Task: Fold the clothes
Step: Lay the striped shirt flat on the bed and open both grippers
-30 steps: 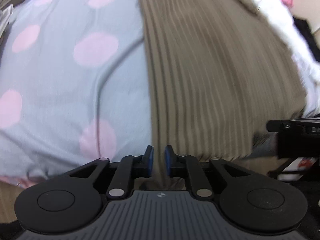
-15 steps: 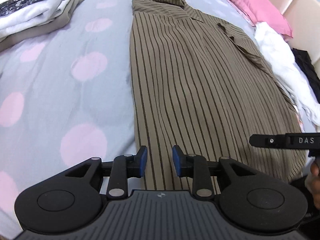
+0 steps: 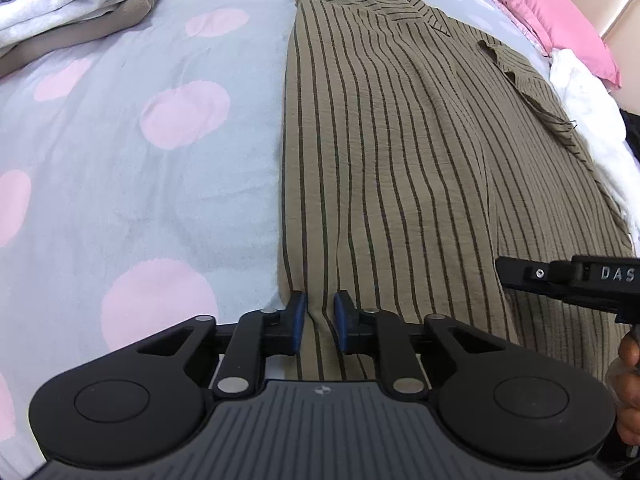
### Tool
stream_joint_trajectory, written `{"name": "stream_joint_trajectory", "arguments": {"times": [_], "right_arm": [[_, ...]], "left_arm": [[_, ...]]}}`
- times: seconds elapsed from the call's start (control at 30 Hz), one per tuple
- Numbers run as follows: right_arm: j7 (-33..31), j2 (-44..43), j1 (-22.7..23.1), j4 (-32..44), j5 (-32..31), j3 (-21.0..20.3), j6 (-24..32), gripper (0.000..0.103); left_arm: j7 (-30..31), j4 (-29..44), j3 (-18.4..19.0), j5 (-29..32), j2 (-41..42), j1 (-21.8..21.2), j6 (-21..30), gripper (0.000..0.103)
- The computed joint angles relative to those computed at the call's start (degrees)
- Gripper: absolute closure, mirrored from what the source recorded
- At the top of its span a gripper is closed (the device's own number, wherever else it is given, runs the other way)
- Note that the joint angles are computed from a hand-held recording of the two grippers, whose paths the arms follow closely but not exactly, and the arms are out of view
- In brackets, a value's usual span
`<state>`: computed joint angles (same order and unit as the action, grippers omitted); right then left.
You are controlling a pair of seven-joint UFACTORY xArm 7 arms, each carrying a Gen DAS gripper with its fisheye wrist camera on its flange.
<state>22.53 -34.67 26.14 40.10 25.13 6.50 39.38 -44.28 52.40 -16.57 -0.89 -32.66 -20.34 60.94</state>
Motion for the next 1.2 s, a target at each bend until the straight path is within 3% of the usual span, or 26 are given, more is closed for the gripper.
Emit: {"name": "stream_joint_trajectory", "arguments": {"times": [0.17,0.27,0.3,0.37,0.53,0.73,0.77,0.83,0.9,1.0,1.03,1.07,1.2], "right_arm": [[1.5,-1.8,-2.5,1.8,-8.1,3.7,3.0,0.103],[3.1,-1.4,-7.6,3.4,-18.8,9.7,6.1,0.103],[3.5,-1.2,-7.4,3.0,-19.1,9.3,6.0,0.103],[4.6,-1.2,-4.4,1.6,-14.8,5.1,5.1,0.103],[2.7,-4.2,-2.0,-0.2,-11.8,2.9,3.3,0.097],[0.7,-8.3,0.7,-2.2,-6.7,0.9,6.6,0.097],[0.4,-8.8,0.8,-2.5,-6.2,0.9,7.0,0.096],[-0.2,-9.3,1.1,-2.9,-5.6,1.0,7.7,0.088],[-0.2,-9.8,1.4,-3.5,-4.8,1.4,8.2,0.086],[-0.5,-10.1,1.7,-4.0,-4.2,1.9,8.0,0.088],[-0.9,-9.9,1.4,-3.7,-5.2,2.5,8.3,0.099],[-1.2,-9.7,1.2,-3.5,-6.2,3.1,8.6,0.102],[-1.2,-9.7,0.0,-2.9,-9.7,4.9,10.3,0.102]], "left_arm": [[0.2,0.4,0.1,0.3,0.6,0.1,1.2,0.099],[0.4,0.5,-0.2,0.8,0.6,0.1,1.8,0.100],[0.4,0.5,-0.2,0.9,0.5,0.0,1.9,0.100],[0.6,0.2,-0.1,0.9,0.1,-0.1,1.9,0.100],[0.9,-0.7,0.7,-0.1,-2.1,-0.1,2.0,0.100],[0.4,-0.1,-0.1,-0.2,-4.7,0.3,5.7,0.099],[0.3,-0.7,0.2,-1.4,-5.6,-0.2,5.0,0.098],[0.3,-1.9,0.7,-3.6,-7.4,-1.1,4.1,0.083],[0.7,-1.9,0.4,-4.6,-7.4,-1.6,4.6,0.081],[1.6,-1.4,-0.7,-4.2,-6.7,-2.0,6.5,0.081],[1.9,-1.0,-0.9,-3.7,-6.0,-1.8,7.0,0.086],[2.1,-0.4,-1.4,-2.9,-5.4,-1.6,7.9,0.089],[1.6,1.7,-2.8,-0.4,-3.6,-1.0,10.9,0.095]]}}
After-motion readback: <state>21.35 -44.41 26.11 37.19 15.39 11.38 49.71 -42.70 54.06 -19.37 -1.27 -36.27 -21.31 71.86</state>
